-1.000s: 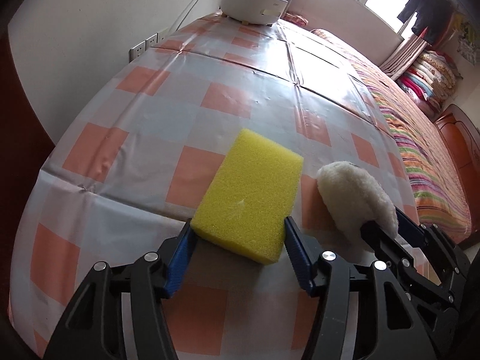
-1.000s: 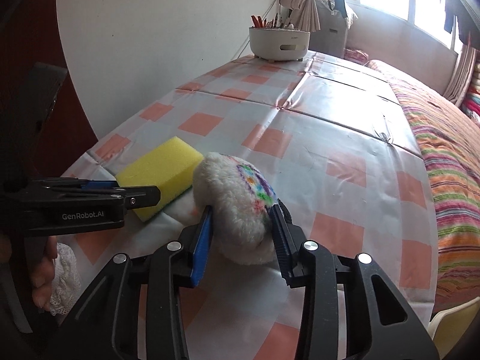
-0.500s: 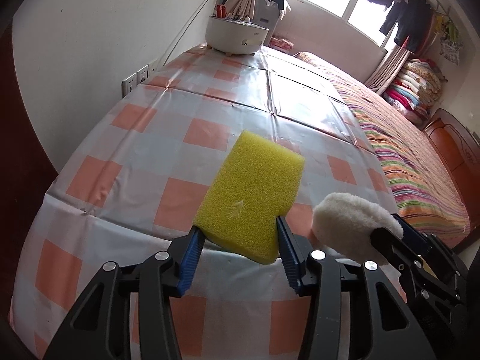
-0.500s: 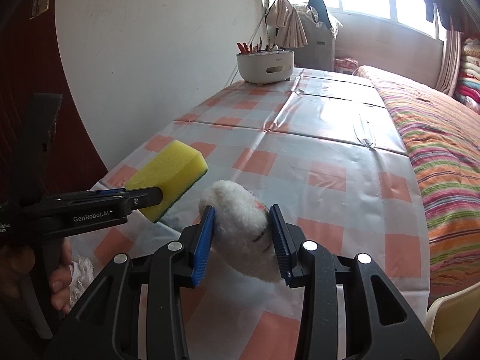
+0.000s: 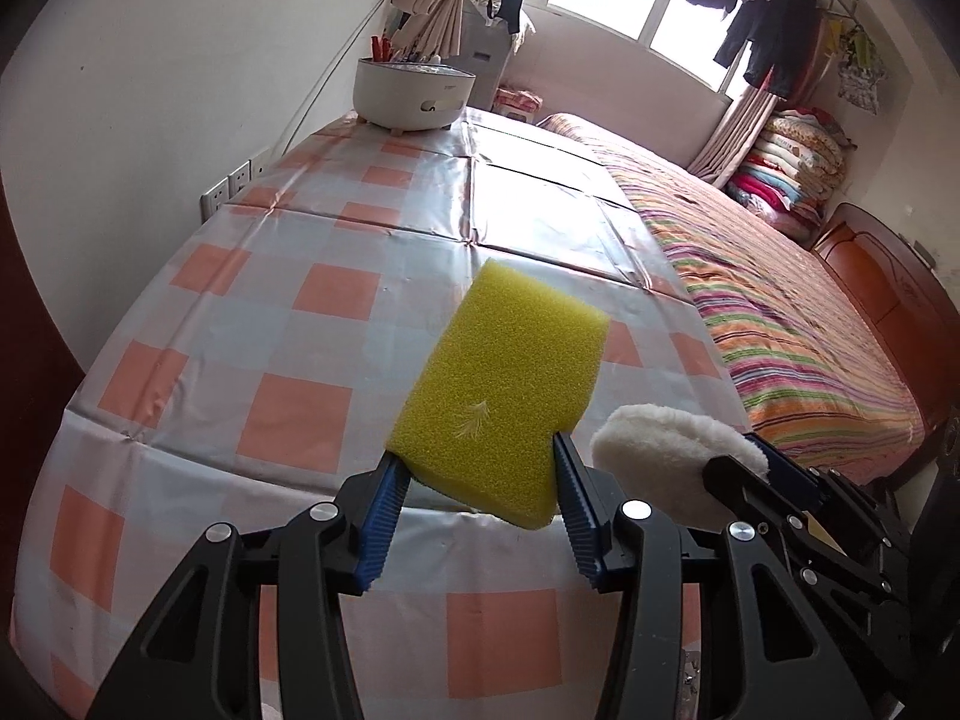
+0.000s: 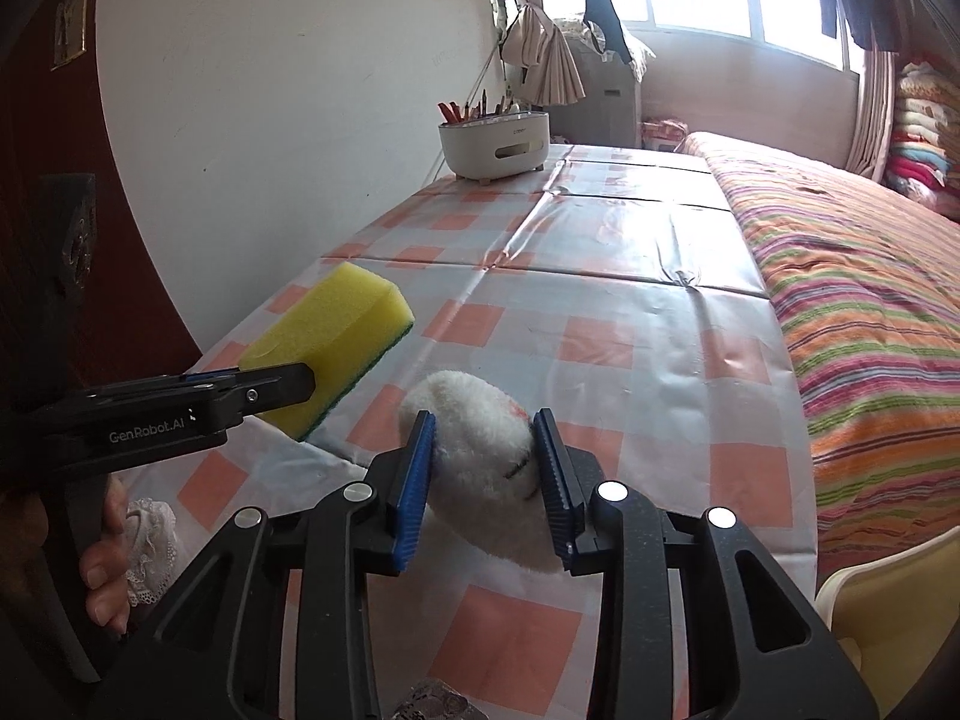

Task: Collect trash
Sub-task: 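Lift the sponge and plush toy and carry both over the cream basket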

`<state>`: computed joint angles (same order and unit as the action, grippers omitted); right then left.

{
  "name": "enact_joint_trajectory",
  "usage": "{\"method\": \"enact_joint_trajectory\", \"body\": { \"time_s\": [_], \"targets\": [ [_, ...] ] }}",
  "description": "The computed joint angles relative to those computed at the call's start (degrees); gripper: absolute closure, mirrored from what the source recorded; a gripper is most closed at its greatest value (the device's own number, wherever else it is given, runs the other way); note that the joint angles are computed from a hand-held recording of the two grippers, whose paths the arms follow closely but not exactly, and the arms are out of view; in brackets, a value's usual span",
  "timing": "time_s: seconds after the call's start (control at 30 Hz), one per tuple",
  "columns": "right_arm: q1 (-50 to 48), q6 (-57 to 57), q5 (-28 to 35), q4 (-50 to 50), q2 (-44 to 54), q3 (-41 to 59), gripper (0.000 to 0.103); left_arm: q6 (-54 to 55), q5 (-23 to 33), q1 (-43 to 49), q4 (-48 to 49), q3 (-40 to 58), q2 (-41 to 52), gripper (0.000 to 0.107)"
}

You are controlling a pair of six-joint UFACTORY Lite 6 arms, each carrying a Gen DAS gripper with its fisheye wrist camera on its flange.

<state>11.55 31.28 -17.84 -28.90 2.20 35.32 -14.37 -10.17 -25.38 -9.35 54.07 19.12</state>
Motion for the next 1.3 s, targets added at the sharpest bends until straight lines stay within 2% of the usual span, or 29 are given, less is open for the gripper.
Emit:
{"method": "enact_joint_trajectory", "body": {
  "time_s": [0.13, 0.63, 1.3],
  "targets": [
    [-3.04, 2.64, -0.39, -3.63, -3.14, -2.35, 0.071, 2.42, -0.43, -2.26, -2.77, 0.21, -0.49, 0.06],
    [-17.43, 16.95, -3.58, -23.46, -11.79, -8.82, 0.071, 24.06, -0.9, -11.92, -25.5, 5.86, 2.97, 0.06],
    [-31.38, 28.99, -7.93, -41.75, -20.54, -14.33, 0.071, 40.63, -0.63, -19.35, -41.88, 12.93, 7.48, 0.06]
  ]
}}
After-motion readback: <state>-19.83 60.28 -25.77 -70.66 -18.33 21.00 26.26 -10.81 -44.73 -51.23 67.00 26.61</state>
